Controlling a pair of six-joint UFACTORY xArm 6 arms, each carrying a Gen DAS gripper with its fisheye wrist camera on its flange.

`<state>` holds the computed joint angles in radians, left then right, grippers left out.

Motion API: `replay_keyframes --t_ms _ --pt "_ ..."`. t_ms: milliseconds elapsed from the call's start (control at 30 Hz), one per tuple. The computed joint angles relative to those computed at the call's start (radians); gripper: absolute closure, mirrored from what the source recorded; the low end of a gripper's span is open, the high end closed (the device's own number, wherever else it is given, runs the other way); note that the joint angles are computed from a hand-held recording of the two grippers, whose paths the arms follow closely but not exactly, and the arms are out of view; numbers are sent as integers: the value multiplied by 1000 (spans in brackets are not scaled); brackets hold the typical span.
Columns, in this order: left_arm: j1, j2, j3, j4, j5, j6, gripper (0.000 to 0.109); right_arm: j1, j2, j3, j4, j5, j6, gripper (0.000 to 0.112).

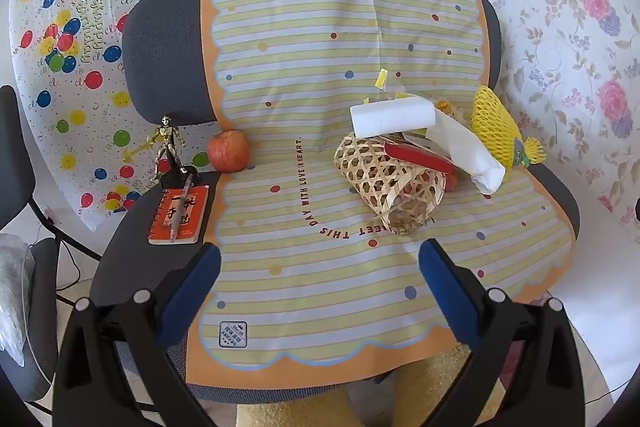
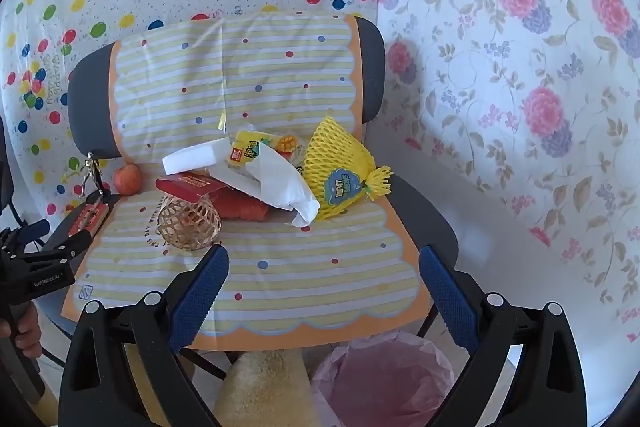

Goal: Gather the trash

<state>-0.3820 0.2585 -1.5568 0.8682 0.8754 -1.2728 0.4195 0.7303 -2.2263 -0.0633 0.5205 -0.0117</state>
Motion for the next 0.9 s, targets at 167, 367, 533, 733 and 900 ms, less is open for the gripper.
replay_keyframes --t_ms 167,367,533,733,900 --pt "1 -2 0 6 4 -4 12 -3 9 -25 7 16 2 17" --pt "1 -3 1 7 3 -4 12 3 5 -20 -9 19 10 17" --pt "1 -3 2 7 3 -5 12 3 6 -17 -9 14 8 17" --pt "1 -7 6 6 4 -3 12 2 2 -11 -8 13 10 17" --pt "2 -9 8 5 3 -4 12 2 4 -16 -12 10 12 17"
